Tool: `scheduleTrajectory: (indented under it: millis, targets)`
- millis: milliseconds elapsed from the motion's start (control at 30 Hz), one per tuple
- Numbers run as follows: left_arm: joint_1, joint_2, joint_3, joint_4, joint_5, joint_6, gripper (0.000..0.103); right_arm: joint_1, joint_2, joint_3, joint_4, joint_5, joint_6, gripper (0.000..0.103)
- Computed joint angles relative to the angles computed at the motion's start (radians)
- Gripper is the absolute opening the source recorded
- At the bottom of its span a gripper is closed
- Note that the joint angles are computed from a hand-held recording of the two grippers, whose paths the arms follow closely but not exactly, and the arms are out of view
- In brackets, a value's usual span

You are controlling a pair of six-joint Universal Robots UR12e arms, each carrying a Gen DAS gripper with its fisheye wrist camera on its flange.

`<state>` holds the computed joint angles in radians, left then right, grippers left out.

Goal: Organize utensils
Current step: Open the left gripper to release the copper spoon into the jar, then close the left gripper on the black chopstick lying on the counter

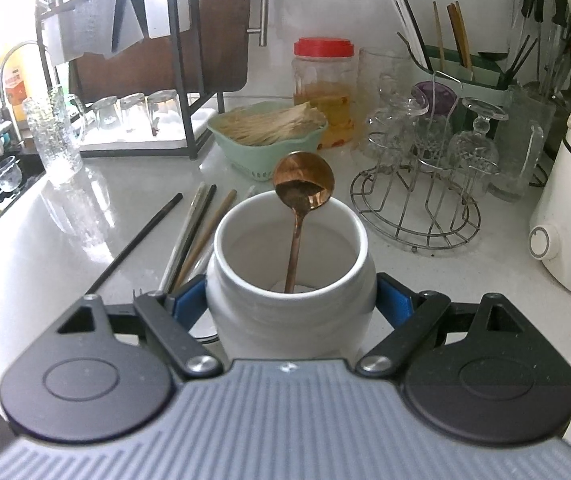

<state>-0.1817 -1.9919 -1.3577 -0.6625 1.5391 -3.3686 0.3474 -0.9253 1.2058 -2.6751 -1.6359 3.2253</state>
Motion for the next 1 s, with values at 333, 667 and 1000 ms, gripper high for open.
scheduleTrajectory:
  millis: [333,667,1000]
  targets:
    - [0.034,-0.055,0.021,-0.002,-0.066,-0.016,0.040,0.002,0.001,-0.002,0.002,-0.010,0.007,0.090]
    - [0.061,-0.141,0.106,-0.047,-0.099,0.037,0.050,0.009,0.008,-0.015,0.013,-0.039,0.031,0.090]
    - [0.066,-0.229,0.221,-0.124,-0.114,0.147,0.050,0.011,0.038,-0.073,0.063,-0.054,0.042,0.090]
